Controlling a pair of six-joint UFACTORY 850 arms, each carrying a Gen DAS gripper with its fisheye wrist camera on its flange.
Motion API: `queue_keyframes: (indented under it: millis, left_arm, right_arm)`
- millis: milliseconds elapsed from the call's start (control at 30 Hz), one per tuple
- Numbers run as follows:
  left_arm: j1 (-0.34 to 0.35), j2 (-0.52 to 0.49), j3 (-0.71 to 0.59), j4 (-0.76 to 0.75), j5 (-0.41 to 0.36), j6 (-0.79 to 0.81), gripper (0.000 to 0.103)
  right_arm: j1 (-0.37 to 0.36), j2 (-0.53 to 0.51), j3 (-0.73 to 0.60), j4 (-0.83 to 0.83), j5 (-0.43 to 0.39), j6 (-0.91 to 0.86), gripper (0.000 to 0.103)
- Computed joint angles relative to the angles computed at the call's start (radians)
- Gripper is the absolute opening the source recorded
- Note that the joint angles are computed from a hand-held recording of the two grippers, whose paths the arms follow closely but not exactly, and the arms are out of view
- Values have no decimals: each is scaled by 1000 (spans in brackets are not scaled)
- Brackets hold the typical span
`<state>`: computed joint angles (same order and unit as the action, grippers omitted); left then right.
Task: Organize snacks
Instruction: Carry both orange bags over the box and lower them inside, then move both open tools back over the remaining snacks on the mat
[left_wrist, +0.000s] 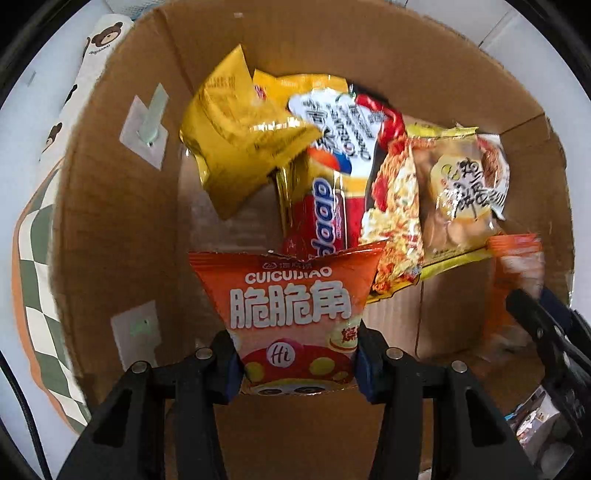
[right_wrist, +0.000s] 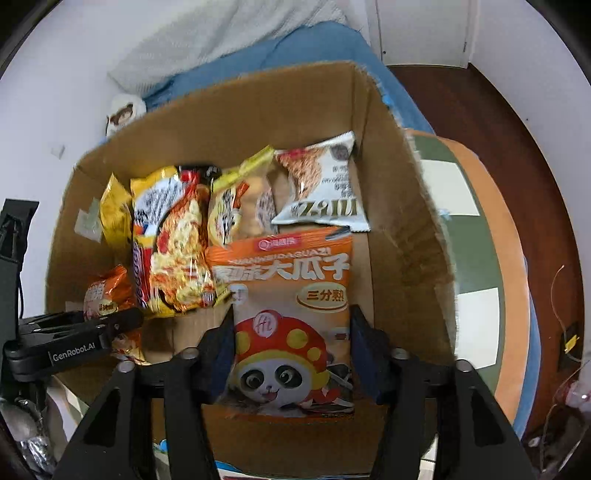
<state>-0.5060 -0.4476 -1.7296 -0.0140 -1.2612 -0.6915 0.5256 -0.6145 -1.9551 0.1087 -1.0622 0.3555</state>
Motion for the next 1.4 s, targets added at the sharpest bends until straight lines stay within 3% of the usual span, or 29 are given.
queue_keyframes:
  millis: [33,67,133,167,600,1033,1400]
  left_arm:
    - [-3,3,5,11,3,-10,48]
    - [-6,6,10,23,5,-20,52]
    - [1,13,23,-3,21,-21,85]
    - [4,23,35,-9,42,-29,87]
    - [-44,88,47,135,91,-145,87]
    - [-162,220,111,368,116,-362,87]
    - [-288,294,125,515,43,-483,87]
  right_arm:
    - [4,-8,-10,-5,-14,-3,93]
    - [10,-22,-30,-27,-36,4,100]
    - [14,-33,-45,-47,-41,10,100]
    - [17,-42,-56,-64,-53,15,100]
    - [34,1,-27,-123,-37,0,100]
    - [77,193,145,-266,124,74,100]
    - [111,359,275,-350,222,145,100]
